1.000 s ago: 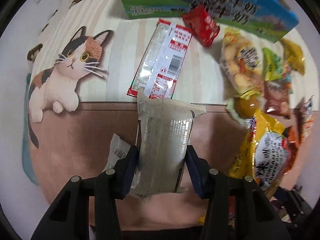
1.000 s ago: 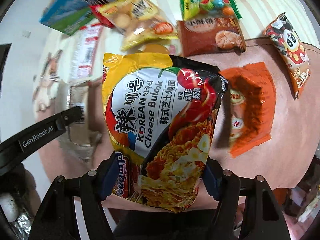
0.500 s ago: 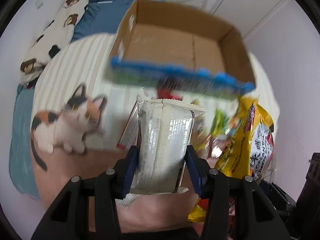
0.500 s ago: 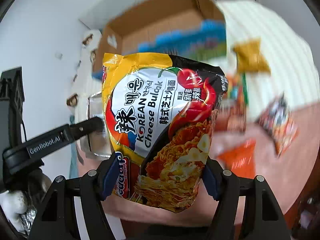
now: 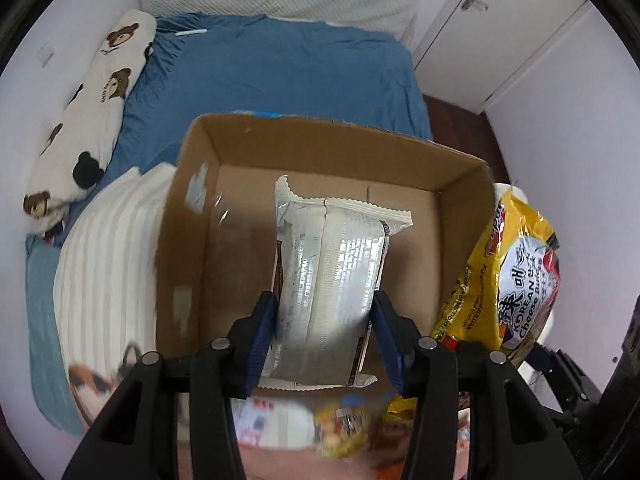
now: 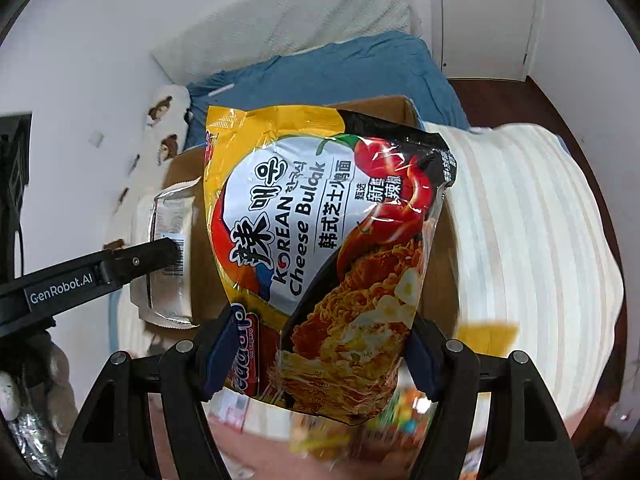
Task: Organize snacks
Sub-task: 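Carry both packs into the cardboard box and open both tools to release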
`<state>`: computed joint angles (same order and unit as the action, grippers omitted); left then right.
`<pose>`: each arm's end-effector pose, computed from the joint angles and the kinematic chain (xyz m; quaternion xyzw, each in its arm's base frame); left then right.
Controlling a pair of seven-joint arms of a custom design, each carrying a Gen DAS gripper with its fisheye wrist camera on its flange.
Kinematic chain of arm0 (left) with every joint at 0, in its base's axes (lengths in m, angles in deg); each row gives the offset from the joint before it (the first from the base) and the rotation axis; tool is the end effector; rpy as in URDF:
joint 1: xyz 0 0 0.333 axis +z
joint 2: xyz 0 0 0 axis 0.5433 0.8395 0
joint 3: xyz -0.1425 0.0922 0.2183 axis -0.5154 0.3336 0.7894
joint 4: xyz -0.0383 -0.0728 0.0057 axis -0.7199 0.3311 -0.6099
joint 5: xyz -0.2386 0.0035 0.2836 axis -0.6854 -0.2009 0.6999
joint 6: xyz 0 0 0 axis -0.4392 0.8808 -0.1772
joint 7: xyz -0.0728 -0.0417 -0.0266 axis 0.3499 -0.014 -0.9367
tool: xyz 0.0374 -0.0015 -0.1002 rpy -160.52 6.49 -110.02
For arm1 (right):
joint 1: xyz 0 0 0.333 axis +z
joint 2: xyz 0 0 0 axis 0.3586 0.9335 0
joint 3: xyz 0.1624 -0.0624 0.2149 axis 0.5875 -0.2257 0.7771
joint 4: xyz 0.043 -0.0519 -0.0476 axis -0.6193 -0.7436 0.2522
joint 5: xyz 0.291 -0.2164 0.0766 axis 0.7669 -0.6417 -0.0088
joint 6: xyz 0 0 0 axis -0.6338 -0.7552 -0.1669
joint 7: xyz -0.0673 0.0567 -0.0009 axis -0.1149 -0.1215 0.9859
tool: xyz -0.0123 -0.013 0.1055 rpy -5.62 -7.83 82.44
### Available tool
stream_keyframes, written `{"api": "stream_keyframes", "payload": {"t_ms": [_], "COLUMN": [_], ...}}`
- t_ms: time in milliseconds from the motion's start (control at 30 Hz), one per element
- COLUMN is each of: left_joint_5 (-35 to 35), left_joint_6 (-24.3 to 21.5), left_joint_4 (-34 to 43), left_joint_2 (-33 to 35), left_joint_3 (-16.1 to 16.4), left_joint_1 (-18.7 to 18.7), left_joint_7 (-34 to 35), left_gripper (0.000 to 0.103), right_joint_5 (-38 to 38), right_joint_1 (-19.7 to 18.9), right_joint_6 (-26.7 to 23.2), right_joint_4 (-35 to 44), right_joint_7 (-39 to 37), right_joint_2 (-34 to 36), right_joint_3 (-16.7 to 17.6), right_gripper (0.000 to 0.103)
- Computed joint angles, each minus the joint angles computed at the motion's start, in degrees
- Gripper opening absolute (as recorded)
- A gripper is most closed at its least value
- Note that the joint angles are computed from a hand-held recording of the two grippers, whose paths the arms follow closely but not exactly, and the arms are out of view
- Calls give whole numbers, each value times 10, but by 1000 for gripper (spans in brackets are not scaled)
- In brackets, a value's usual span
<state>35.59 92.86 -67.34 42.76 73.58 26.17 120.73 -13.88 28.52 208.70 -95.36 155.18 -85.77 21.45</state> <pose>0.5619 -0.1729 0.5059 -0.6799 0.7183 -0.1476 0.0001 0.3394 0.0398 0.5092 -0.6629 0.7273 -0.0157 0.1771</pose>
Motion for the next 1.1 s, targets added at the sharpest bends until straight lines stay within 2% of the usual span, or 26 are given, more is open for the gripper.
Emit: {"api": "stream_keyframes", "payload": {"t_ms": [67,100,133,167,233,333,400,500,667,733,800,833,867,900,933,967,1000,1100], "left_joint_5": [17,23,27,31,31,33,35,43,56,66,69,71,73,73,76,80,79,80], "left_joint_6": [-21,-28,-40,-48,-63,-83,-92,-107,-125,-141,-143,-141,-138,-131,-123,-112,-105,-85], "left_joint_4": [69,95,131,156,194,238,256,285,320,337,342,337,333,326,316,303,300,282], "left_joint_2": [67,95,130,155,194,238,260,291,319,328,330,327,323,317,309,298,297,282], "left_joint_3": [0,1,2,2,1,-1,-2,-1,0,3,2,1,2,1,3,4,4,6], "left_joint_1": [-4,-4,-5,-6,-5,-6,-8,-12,-22,-28,-29,-30,-31,-30,-30,-31,-28,-25], "left_joint_7": [-10,-13,-20,-25,-29,-30,-32,-34,-38,-42,-40,-39,-37,-36,-36,-39,-36,-41], "left_gripper": [46,46,46,46,46,46,46,46,47,47,47,47,48,54,60,78,90,92], "right_joint_5": [-1,7,9,6,-6,-8,-5,11,3,6,15,9,5,-2,-7,-8,-9,-15], "right_joint_1": [9,22,26,33,34,33,27,24,20,29,27,26,31,29,26,26,27,22], "right_joint_6": [17,40,44,69,83,107,101,118,119,118,86,65,67,48,51,51,44,38], "right_joint_4": [-15,-33,-45,-37,-2,6,19,43,143,197,250,278,323,354,365,377,389,419], "right_joint_7": [-2,17,21,18,1,-11,-28,-25,-20,-2,-16,-16,-3,2,6,8,10,12], "right_joint_2": [18,23,36,69,139,193,221,274,393,455,500,523,564,586,594,601,605,616], "right_joint_3": [4,24,32,27,18,14,4,-1,11,25,26,26,31,30,32,33,31,32], "right_gripper": [74,74,74,74,74,74,74,74,74,75,76,78,86,92,95,95,95,96]}}
